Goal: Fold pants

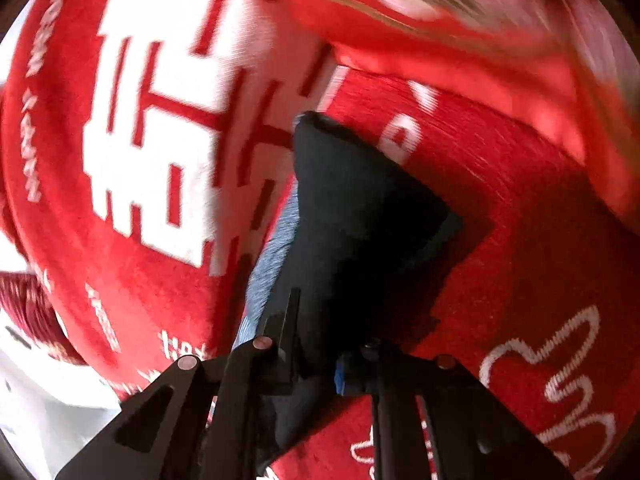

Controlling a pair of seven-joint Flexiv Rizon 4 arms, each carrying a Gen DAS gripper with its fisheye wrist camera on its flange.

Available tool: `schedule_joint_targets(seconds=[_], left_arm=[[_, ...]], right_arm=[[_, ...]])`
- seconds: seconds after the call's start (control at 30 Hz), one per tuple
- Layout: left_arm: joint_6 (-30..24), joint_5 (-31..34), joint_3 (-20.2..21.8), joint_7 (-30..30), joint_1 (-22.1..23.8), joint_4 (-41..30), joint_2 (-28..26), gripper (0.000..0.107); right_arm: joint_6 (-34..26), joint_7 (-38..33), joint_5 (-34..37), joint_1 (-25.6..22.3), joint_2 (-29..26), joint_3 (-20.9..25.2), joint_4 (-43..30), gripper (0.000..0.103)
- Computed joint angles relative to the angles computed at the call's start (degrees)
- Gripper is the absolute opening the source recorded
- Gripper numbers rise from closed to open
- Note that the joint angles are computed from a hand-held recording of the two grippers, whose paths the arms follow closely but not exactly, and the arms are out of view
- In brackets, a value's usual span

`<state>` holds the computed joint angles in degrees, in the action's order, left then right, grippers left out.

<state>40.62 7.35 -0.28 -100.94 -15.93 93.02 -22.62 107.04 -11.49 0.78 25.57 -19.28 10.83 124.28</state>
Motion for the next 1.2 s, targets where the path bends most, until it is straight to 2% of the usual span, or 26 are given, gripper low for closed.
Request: schedule_joint_targets(seconds=[0.07,0.13,0.17,0.2,0.23,0.37,0.57,0.73,0.93,1.03,1.1,1.13,1.2], left_arm=[[0.56,-1.42,-0.68,-0.32,0.15,-1.03,-1.48,0.074],[1.24,-7.97,-3.61,3.98,1.9,-0.52,-3.87,0.075],[1.88,-7.01,-3.22,4.26,0.9,-0.88,-4.96,0.077],[6.26,-4.8,-2.36,3.7,-0.36,0.17,-4.86,0.078],[6.99,-4.42,-2.06,3.97,-0.8,0.31,-4.91,0.078],[7.76,-9.67,-3.6,9.2,1.75,2.3,-4.23,0.078],[8.06,-19.26,-4.38,14.9,5.84,8.0,0.63,0.078],[10.04,-23.56,-2.83,20.79,9.03,14.75,7.5,0.078],[6.44,-20.64,2.86,21.05,14.17,18.71,13.56,0.078],[5.46,-17.46,5.37,20.24,17.02,21.23,16.28,0.078],[4.51,-15.34,6.85,20.02,19.33,22.02,16.94,0.078],[4.09,-14.73,7.38,20.12,20.43,22.36,17.09,0.078],[3.63,-13.97,8.11,20.31,22.34,22.99,17.23,0.078]], right_arm=[[-0.92,-1.35,-1.34,0.4,0.94,-0.54,-0.34,0.013],[-1.46,-2.33,-1.79,1.54,1.59,-1.62,-0.71,0.013],[-1.53,-2.54,-1.71,1.97,1.75,-1.97,-0.8,0.013],[-1.75,-2.74,-1.82,1.71,1.8,-1.64,-1.01,0.013],[-2.77,-2.74,-2.24,1.47,1.73,-1.25,-1.56,0.013],[-7.35,-3.22,-4.06,4.79,3.35,-4.9,-2.56,0.013],[-15.97,-3.17,-13.46,7.65,6.32,-8.03,-5.78,0.013],[-24.96,-6.29,-21.68,6.69,6.04,-4.03,-12.31,0.013],[-38.51,-13.62,-24.8,9.82,-1.29,0.62,-26.4,0.015],[-47.99,-19.29,-24.49,13.57,-8.2,2.22,-36.72,0.019],[-52.69,-22.94,-24.33,16.05,-12.03,2.33,-41.82,0.022],[-57.44,-25.57,-24.31,17.92,-15.08,2.6,-46.07,0.023],[-63.27,-28.47,-24.23,20.9,-18.66,1.81,-50.82,0.028]])
